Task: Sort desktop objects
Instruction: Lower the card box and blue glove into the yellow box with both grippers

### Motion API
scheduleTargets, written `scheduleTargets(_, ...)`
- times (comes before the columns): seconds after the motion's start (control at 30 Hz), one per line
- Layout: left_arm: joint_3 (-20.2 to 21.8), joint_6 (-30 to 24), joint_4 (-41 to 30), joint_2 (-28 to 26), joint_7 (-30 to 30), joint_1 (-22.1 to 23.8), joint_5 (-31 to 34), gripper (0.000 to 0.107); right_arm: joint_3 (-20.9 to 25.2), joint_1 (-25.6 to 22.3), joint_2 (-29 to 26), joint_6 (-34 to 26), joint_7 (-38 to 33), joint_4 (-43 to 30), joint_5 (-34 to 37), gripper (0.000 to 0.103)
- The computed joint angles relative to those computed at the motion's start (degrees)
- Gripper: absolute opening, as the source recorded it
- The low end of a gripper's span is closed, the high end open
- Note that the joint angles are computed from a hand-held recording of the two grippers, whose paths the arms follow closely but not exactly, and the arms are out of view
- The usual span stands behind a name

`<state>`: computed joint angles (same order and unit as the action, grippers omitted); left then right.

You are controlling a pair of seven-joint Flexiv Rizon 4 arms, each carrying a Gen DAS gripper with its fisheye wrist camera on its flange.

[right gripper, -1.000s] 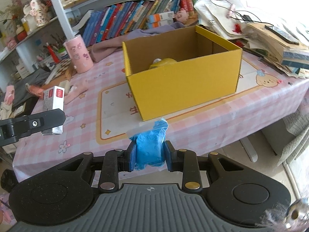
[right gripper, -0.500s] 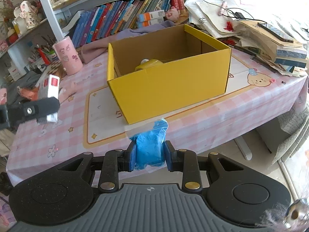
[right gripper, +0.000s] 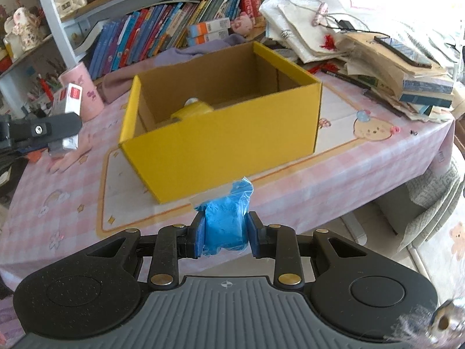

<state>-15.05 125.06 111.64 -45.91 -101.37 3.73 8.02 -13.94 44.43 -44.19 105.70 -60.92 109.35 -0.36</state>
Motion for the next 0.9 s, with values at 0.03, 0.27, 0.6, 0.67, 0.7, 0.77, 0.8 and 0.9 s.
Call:
scheduleTargets(0.03, 0.05, -0.39, -0.73, -0.29, 0.21, -0.31, -0.24, 0.031, -0.2, -0.29, -0.26, 0.41, -0.08, -0.39, 0.01, 0.027)
scheduleTargets(0.27, 2.48, -2.72, -6.26, -2.21, 2.72, -4.64, -5.28, 0.031, -0.73, -3.13, -2.31, 3.91, -3.11, -5.0, -0.06, 0.027)
scheduleTargets(0.6, 8.01, -6.59, -13.64, -5.2, 8.32, -12.61, -16.11, 0.031, 10.17, -16.31, -7.09, 3.72, -9.3, -18.28, -9.03, 0.027)
scheduleTargets(0.67, 9.33, -7.61, -14.93, -5.87, 9.48, -14.25, -18.5, 0.031, 13.05, -19.08, -8.52, 2.33, -9.96, -20.98, -12.04, 0.027)
scheduleTargets(0.7, 10.22, -8.18, -15.62, -6.25, 10.08, -15.27, -19.93, 0.031, 14.72, -20.56, -9.19, 1.39, -10.23, -22.23, -13.66, 0.027)
scheduleTargets(0.77, 11.55, -9.43, -16.79, -6.87, 11.3, -16.76, -22.19, 0.031, 18.56, -23.72, -10.79, -0.84, -11.01, -24.89, -17.29, 0.027)
scheduleTargets(0.8, 12.4, -10.0, -17.35, -7.2, 11.93, -17.68, -23.38, 0.031, 20.12, -24.91, -11.53, -1.87, -11.53, -26.0, -18.83, 0.027)
scheduleTargets(0.9, 14.73, -11.93, -18.92, -8.15, 13.91, -20.11, -26.4, 0.031, 24.65, -28.05, -13.87, -5.05, -13.63, -29.28, -22.63, 0.027)
